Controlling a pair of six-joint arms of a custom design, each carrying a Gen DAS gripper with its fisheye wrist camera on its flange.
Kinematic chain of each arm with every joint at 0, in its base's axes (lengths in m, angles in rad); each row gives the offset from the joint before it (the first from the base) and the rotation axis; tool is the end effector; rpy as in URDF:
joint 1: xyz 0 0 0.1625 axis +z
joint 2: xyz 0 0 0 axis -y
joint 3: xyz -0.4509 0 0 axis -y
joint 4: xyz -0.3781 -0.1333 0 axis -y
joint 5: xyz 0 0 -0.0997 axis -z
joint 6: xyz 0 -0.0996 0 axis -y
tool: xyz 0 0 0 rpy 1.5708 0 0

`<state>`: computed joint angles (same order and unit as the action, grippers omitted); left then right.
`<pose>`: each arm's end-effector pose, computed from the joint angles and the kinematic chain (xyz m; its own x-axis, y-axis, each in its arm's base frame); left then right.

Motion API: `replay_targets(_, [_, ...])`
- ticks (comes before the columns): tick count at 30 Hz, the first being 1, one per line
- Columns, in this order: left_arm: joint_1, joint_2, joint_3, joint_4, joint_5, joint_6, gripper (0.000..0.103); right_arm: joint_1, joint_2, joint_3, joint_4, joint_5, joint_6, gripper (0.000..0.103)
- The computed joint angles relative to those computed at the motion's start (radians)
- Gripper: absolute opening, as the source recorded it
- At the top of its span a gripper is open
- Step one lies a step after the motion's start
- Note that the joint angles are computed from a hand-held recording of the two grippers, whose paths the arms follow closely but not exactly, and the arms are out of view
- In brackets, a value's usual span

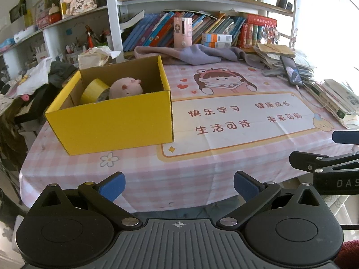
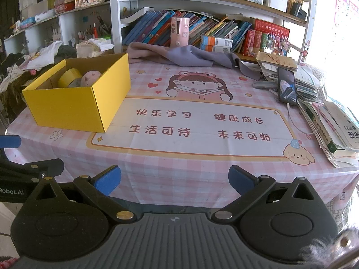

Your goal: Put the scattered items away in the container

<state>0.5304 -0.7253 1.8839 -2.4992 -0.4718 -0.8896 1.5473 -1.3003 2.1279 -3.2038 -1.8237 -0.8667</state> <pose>-0.3842 -0.4827 0.0484 -0.6868 -0.0710 -0.7234 0.4865 0.6946 -0.5300 0.0963 -0.5173 0.3237 -0.6362 -0.3964 0.6618 -0.7240 0.6032 -0.3347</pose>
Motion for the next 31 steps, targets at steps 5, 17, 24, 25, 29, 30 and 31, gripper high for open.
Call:
replay_targets(5, [0.000,-0.001,0.000,0.006,0.001,-0.004,0.103,0.000,0.000,-0.001,0.002,0.000,0.000,0.103])
replay_targets(17, [0.004,0.011,-0.006,-0.012,0.001,0.022,0.103,-0.003,0.002,-0.003,0.004,0.005,-0.001,0.103])
replay_targets(24, [0.009,0.018,-0.014,-0.036,-0.005,0.051,0.103,-0.004,0.008,-0.010,0.008,0.002,0.004,0.103])
replay_targets(25, [0.010,0.019,-0.012,-0.053,-0.006,0.061,0.103,-0.004,0.011,-0.013,0.010,0.002,0.004,0.103])
replay_targets(29, [0.017,0.024,-0.009,-0.107,-0.013,0.087,0.103,-0.006,0.021,-0.033,0.029,0.001,0.007,0.103])
replay_targets(30, [0.021,0.025,-0.013,-0.110,-0.019,0.090,0.103,-0.007,0.024,-0.038,0.035,0.000,0.009,0.103])
replay_targets(31, [0.025,0.025,-0.017,-0.106,-0.025,0.091,0.103,-0.008,0.026,-0.044,0.041,0.000,0.010,0.103])
